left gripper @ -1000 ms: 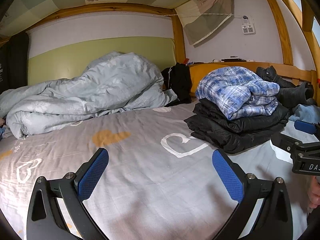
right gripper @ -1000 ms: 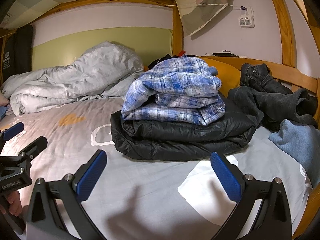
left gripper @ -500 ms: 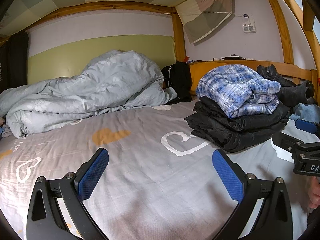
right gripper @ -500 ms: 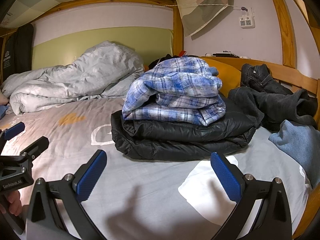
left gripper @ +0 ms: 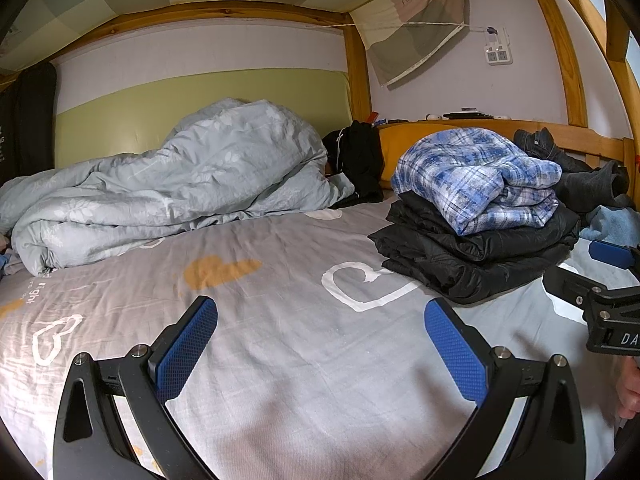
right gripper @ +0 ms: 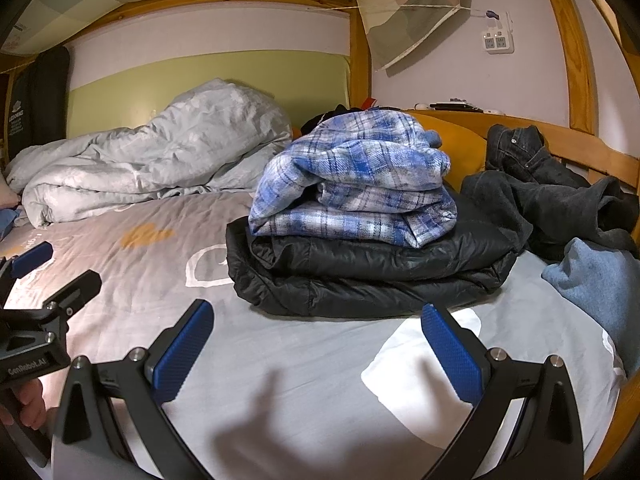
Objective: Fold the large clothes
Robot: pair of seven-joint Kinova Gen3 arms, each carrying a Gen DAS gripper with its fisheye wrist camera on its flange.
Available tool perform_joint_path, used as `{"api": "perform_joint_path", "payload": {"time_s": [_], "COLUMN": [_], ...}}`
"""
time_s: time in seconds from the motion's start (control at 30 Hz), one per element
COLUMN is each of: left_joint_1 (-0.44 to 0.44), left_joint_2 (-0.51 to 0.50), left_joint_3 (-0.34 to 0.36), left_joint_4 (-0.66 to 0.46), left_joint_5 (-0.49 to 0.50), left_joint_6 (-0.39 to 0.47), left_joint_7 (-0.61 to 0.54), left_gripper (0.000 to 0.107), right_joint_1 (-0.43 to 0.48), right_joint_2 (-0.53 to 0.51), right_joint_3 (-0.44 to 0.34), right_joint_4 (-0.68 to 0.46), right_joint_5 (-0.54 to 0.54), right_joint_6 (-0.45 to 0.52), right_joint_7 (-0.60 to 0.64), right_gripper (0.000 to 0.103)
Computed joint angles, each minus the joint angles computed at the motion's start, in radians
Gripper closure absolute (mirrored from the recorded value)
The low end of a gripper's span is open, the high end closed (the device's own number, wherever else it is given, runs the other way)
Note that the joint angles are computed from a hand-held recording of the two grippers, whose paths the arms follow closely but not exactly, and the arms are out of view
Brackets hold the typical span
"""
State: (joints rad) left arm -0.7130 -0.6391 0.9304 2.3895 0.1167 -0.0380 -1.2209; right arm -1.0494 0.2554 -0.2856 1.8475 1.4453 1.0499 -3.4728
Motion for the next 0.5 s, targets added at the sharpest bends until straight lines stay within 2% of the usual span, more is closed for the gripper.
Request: {"api": "perform_joint_path", "payload": {"time_s": [0.5], "left_joint_1": [0.003], "left_joint_2": [0.008], "left_joint_3": [0.001], "left_joint_4": [0.004], "left_joint_5": [0.005], "left_joint_6": [0.000], "left_joint_7": [-0.001], "left_gripper": [0.005], "right_joint_1": [-0.003], "right_joint_2": [-0.003], "right_joint_3": [-0.003], "right_joint_4": [0.000], "right_joint_5": [-0.001], "right_joint_6": [0.003], "right_joint_7": [0.003], "right_gripper": [0.000]}}
